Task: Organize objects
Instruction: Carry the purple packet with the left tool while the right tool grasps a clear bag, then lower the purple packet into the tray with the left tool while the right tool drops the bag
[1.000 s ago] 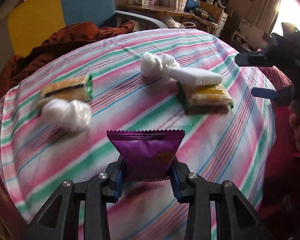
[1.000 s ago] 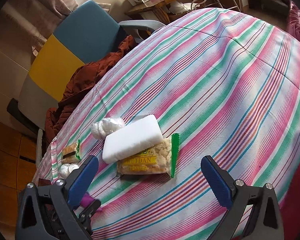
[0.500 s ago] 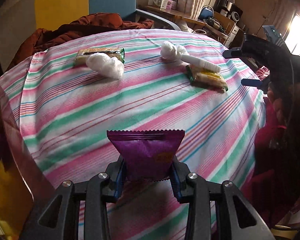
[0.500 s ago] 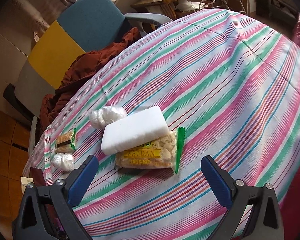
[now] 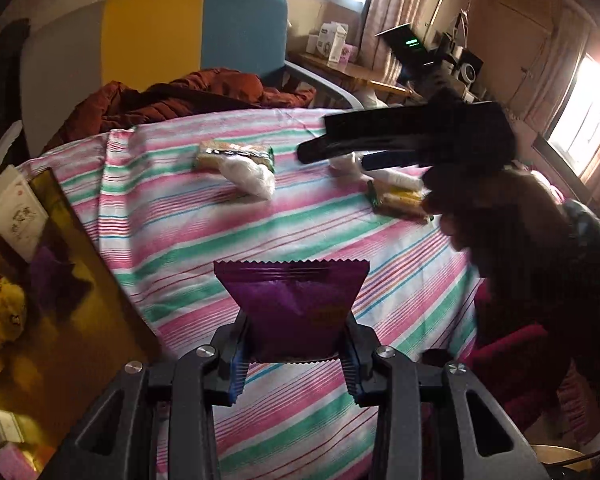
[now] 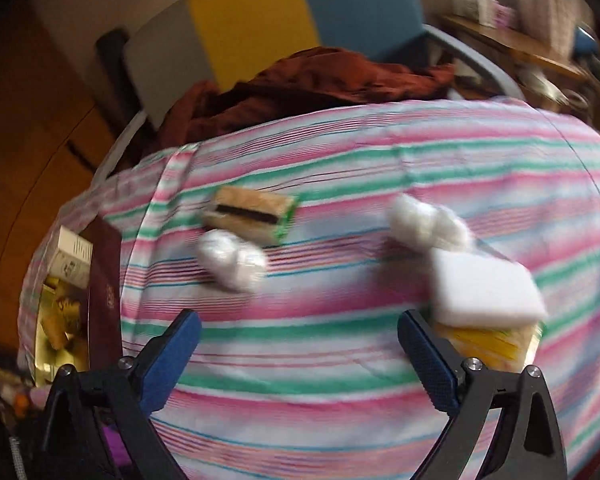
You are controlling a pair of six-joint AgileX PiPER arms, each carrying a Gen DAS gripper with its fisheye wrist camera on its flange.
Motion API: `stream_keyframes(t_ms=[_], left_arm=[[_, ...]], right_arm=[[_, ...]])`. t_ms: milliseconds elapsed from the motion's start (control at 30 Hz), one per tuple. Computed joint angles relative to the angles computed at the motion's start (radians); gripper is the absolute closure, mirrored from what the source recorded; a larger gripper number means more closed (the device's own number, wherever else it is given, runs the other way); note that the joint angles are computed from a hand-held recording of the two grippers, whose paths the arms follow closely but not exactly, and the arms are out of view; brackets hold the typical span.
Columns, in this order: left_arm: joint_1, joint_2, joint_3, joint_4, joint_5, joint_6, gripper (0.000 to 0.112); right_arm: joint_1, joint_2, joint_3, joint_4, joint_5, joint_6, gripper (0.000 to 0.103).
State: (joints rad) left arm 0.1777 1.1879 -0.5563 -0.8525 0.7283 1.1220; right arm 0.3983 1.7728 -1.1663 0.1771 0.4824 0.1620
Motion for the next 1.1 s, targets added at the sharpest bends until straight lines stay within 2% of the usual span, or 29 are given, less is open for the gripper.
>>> stream_keyframes(t_ms=[200, 300, 333, 400, 467, 533, 667, 833, 1000, 1100], left_arm=[[0.228, -0.033, -0.023, -0.002, 0.144, 0.064, 0.074], [0.319, -0.031, -0.029, -0.008, 0.184, 0.095, 0.074], [0.338, -0.037, -0.024, -0.008, 0.191, 0.099, 0.074], [0.381, -0.028, -0.032, -0.011, 0.208, 0.110, 0.074], [0.415, -0.023, -0.036, -0.013, 0.219, 0.121, 0.074], [0.449, -0.019, -0.041, -0.016, 0.230, 0.131, 0.074], [0.505, -0.005, -0.053, -0.018, 0.239, 0.148, 0.074], [0.590, 0.002, -0.068, -0.020, 0.262, 0.169, 0.074], [0.674, 0.013, -0.079, -0.007, 0.260, 0.173, 0.074], [0.726, 0.027, -0.078, -0.002, 0.252, 0.190, 0.073]], right_arm=[[0.091, 0.228, -0.272, -0.157, 0.107, 0.087, 0.016], [0.111, 0.316, -0.382, -0.212, 0.163, 0.119, 0.019], [0.115, 0.334, -0.401, -0.228, 0.171, 0.128, 0.024], [0.124, 0.360, -0.431, -0.271, 0.184, 0.158, 0.047], [0.124, 0.355, -0.421, -0.280, 0.180, 0.156, 0.060], [0.130, 0.330, -0.390, -0.291, 0.169, 0.158, 0.060], [0.135, 0.212, -0.255, -0.268, 0.090, 0.152, 0.061], [0.151, 0.081, -0.131, -0.150, 0.023, 0.071, 0.061], [0.217, 0.007, -0.092, -0.006, -0.005, -0.030, 0.061], [0.288, -0.009, -0.106, 0.020, -0.004, -0.047, 0.061]])
